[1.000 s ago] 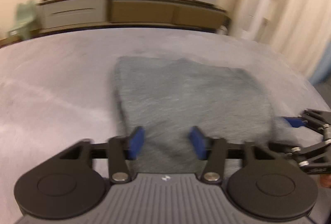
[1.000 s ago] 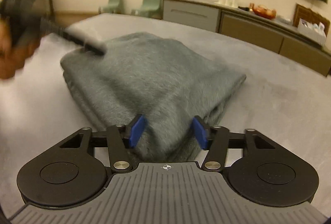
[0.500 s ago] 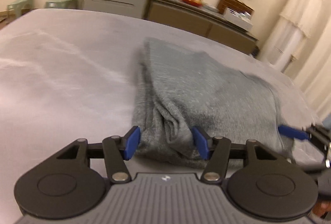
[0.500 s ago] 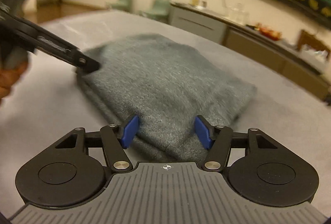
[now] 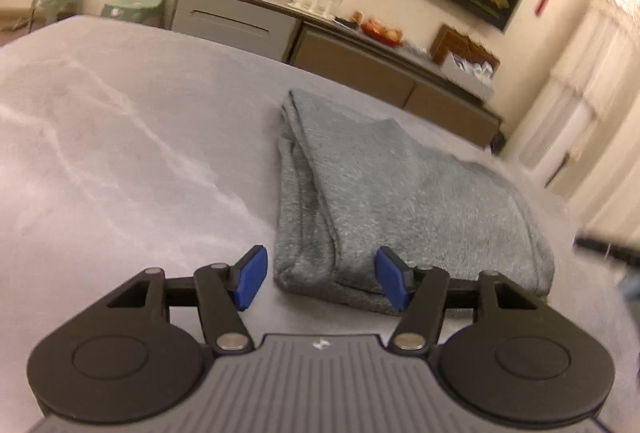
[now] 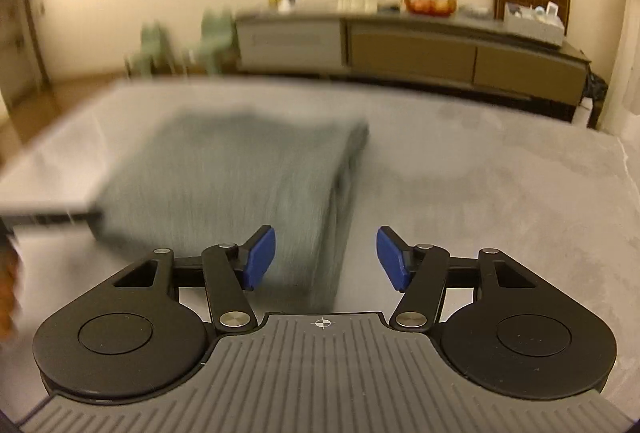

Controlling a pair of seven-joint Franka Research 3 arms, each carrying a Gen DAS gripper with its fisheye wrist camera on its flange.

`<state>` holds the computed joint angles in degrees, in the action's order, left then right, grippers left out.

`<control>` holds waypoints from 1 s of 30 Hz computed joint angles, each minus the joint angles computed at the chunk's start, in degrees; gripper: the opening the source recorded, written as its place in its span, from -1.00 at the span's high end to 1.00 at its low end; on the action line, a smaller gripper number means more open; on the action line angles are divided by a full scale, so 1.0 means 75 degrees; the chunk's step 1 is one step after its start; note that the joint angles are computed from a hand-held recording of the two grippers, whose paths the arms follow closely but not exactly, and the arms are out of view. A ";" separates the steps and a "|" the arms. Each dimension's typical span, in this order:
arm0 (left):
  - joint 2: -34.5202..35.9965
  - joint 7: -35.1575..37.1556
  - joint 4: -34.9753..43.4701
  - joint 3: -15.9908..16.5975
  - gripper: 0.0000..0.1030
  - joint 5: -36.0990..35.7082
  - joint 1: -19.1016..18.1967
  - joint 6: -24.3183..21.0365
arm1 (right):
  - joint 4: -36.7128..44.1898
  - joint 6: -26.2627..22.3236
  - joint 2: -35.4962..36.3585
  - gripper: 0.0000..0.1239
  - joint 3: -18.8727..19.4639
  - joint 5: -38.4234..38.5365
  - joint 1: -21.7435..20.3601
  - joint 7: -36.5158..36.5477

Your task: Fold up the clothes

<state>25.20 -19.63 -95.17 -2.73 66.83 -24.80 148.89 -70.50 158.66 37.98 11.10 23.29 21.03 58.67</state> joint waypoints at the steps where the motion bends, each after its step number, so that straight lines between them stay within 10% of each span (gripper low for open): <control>1: 0.0139 0.0500 0.0212 -0.0095 -0.18 -0.0269 0.0058 -0.0166 | 0.0469 0.0028 0.0315 0.00 0.0122 -0.0276 0.0033 0.0209; 8: -0.0134 -0.0148 -0.0164 0.0174 -0.21 -0.0333 0.0032 0.0084 | 0.1832 -0.0833 0.1539 -0.03 -0.0486 -0.0951 0.0895 0.0295; 12: -0.0823 -0.2163 -0.0832 0.0508 -0.20 0.1611 -0.0314 0.0100 | 0.1585 -0.0540 0.1169 0.06 -0.0416 -0.0868 0.0773 0.0680; 17: -0.0366 -0.0049 -0.0228 -0.0209 -0.09 0.0003 0.0274 -0.1004 | 0.0617 0.0840 0.0734 0.06 0.0566 -0.0158 0.0289 -0.0461; 24: -0.0085 0.1599 0.0306 -0.0297 -0.01 -0.0973 0.0188 -0.1797 | 0.2162 -0.0872 0.1709 0.01 -0.0289 -0.0591 0.0810 0.0861; 30: -0.0786 0.1444 -0.0233 -0.0499 -0.59 -0.1109 0.0123 -0.1470 | 0.0331 -0.0529 0.0208 -0.51 0.0016 0.0012 0.0419 0.1530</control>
